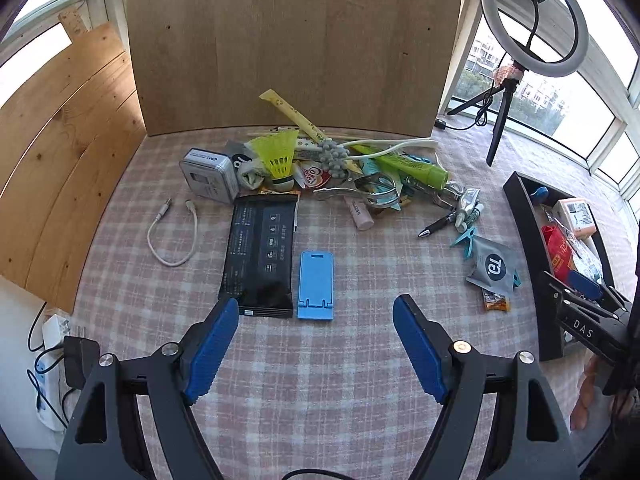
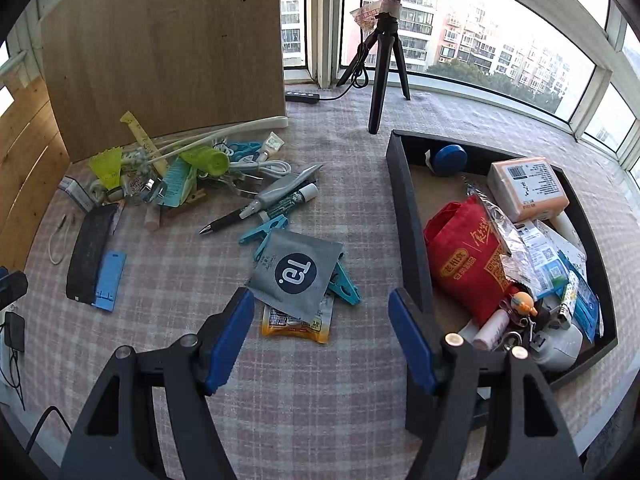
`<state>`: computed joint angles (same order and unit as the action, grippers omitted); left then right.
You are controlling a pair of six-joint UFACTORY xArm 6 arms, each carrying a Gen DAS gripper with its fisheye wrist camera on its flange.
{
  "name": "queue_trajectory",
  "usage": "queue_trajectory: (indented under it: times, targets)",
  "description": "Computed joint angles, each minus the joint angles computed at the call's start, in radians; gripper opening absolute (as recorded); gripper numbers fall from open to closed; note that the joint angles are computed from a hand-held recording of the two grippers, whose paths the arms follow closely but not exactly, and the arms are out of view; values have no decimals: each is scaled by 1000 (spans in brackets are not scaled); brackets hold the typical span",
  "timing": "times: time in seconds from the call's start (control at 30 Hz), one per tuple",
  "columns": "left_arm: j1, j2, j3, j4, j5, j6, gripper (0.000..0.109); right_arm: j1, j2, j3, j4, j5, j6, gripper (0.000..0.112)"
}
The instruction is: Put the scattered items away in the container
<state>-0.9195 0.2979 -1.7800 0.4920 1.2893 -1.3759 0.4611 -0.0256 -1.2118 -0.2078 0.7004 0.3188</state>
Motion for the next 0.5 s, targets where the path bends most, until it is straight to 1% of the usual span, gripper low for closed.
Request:
queue_trajectory:
  times: [0.07,0.2,0.33,0.43,0.5]
  targets:
    - [2,-4,9,-4,-13,1,78,0,1,4,-10,2,4,69]
    - [3,6,8,-6,-20,14,78,-5,1,16,10,2,-1,69]
    - [16,9,24,-44,-57,17,78,-5,3,25,19,3,-4,69]
    - [12,27,-1,-37,-42,14,78,-5,6,26,28,8,-4,69]
    - [11,23,6,-35,-60,12,79,-4,7,27,33,10,-7,69]
